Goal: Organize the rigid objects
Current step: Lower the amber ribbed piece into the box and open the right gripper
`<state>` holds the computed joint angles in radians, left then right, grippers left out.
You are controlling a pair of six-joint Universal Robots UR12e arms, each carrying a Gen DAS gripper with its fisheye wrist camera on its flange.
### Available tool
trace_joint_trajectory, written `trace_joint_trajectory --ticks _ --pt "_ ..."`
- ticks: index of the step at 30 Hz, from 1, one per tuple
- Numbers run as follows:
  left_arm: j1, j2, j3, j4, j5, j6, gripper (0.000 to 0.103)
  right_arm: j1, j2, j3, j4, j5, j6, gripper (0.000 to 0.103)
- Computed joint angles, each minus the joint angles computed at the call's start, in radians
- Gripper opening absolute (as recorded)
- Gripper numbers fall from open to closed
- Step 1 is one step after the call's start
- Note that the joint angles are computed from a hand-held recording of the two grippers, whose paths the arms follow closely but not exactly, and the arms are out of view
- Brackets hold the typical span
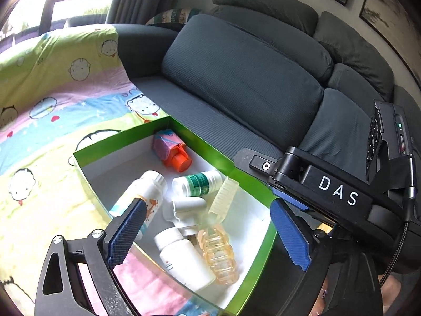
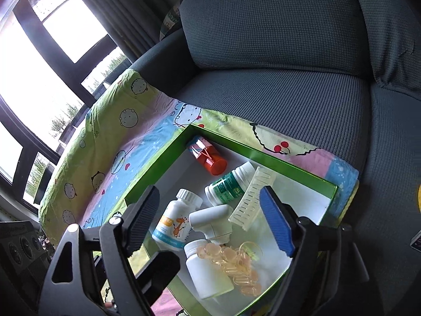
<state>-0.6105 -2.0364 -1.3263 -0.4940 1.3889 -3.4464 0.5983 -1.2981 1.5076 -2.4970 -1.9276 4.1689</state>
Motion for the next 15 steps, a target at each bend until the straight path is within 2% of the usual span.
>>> trace_joint_trajectory --ticks 1,5,10,15 --pt "0.0 0.005 -0.005 0.005 0.004 0.003 0.096 0.005 0.001 -0.007 0.011 -0.018 -0.002 0.086" --pt "0.002 0.023 -0.023 0.019 0.008 0.004 0.096 0.018 0.001 -0.017 0.035 -0.07 0.005 0.089" --pt "0.005 0.039 -0.04 0.027 0.029 -0.01 0.096 0.032 0.001 -0.033 0.09 -0.134 0.022 0.09" --pt "0.01 0.051 -0.056 0.02 0.046 -0.026 0.096 0.041 0.001 -0.04 0.107 -0.162 0.018 0.09"
